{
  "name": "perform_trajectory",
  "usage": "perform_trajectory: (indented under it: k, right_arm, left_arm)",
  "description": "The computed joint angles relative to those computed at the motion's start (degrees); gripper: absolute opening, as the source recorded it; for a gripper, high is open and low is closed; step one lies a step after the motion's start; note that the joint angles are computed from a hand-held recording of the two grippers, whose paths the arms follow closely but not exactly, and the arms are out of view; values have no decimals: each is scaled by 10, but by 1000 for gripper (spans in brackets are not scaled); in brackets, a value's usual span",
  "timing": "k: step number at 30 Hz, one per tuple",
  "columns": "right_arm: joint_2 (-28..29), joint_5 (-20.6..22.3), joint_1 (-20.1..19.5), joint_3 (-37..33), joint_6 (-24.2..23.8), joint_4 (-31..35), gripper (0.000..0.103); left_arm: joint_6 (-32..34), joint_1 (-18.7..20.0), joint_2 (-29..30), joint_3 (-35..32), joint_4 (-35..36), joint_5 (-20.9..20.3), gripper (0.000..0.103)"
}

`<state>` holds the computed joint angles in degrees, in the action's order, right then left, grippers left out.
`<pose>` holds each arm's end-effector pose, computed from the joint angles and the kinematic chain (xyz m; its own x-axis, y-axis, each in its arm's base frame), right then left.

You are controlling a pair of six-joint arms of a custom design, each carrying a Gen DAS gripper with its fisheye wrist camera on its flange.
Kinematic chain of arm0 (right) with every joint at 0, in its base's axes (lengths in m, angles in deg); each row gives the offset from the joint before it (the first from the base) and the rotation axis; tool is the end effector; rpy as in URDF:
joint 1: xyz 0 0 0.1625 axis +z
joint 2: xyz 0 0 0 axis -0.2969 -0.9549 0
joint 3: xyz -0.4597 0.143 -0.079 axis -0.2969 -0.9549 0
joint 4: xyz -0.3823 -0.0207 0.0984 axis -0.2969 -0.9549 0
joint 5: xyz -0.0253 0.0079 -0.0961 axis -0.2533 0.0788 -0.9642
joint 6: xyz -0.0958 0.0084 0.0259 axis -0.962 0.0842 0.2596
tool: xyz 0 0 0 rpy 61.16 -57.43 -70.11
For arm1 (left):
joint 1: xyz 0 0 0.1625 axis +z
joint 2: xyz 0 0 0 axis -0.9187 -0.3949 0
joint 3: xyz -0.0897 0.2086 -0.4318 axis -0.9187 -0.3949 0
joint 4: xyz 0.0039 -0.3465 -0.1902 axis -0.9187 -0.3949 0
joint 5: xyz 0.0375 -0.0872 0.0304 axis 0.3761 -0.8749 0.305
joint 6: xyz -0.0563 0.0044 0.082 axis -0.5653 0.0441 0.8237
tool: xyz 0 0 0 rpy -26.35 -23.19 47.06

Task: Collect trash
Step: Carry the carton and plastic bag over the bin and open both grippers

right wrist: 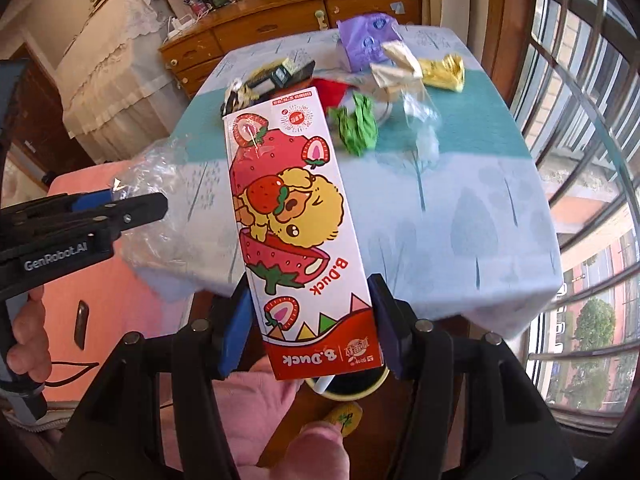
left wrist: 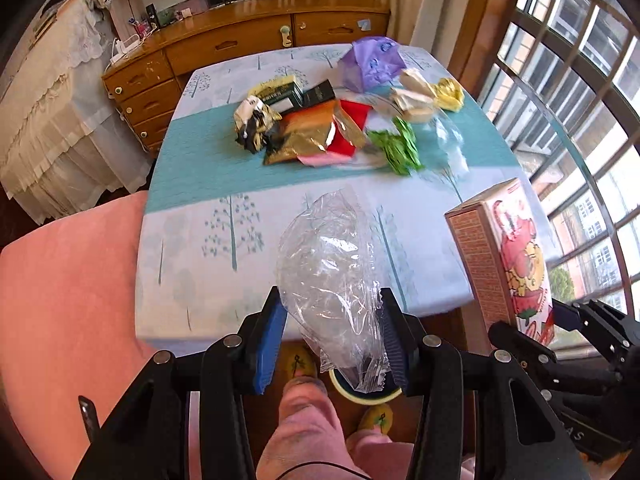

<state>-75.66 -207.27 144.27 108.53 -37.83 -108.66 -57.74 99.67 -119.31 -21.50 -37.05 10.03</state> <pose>0.4485 -0.4782 0.4220 -0.8285 -0.0575 0.5570 -0.2631 0.9181 -0.2965 -0.4813 -0.5470 0.4117 -0.7164 0.1882 -0.6719 0.4039 0.8970 -0.1795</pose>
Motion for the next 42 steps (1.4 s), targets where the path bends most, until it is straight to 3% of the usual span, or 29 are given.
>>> perform_trajectory:
  k: [6, 12, 20, 26, 31, 36, 38, 40, 42]
  right_arm:
    - [-59, 32, 6, 78, 59, 24, 52]
    - [-102, 54, -3, 153, 124, 18, 52]
    - [-148, 88, -54, 291, 224, -9, 52]
    - [-148, 96, -119, 414, 251, -113, 52]
    - [-111, 76, -174, 493, 233, -244, 52]
    - [-59, 63, -211, 537, 212, -365, 52]
    - [-37, 62, -222, 546, 202, -401, 52]
    - [-20, 59, -226, 553, 197, -422, 52]
    - [1, 57, -229, 552, 194, -440, 52]
  left_arm:
    - [-25, -24, -24, 59, 10, -44, 46]
    - [3, -31, -15, 105, -3, -90, 46]
    - [64, -12, 4, 230, -105, -138, 46]
    - [97, 22, 35, 339, -229, -134, 47]
    - [134, 52, 73, 410, -345, -110, 49]
    - [155, 86, 101, 454, -440, -120, 54]
    - [160, 99, 109, 462, -459, -120, 59]
    - [164, 112, 115, 467, -471, -118, 73]
    - [165, 117, 119, 472, -483, -118, 75]
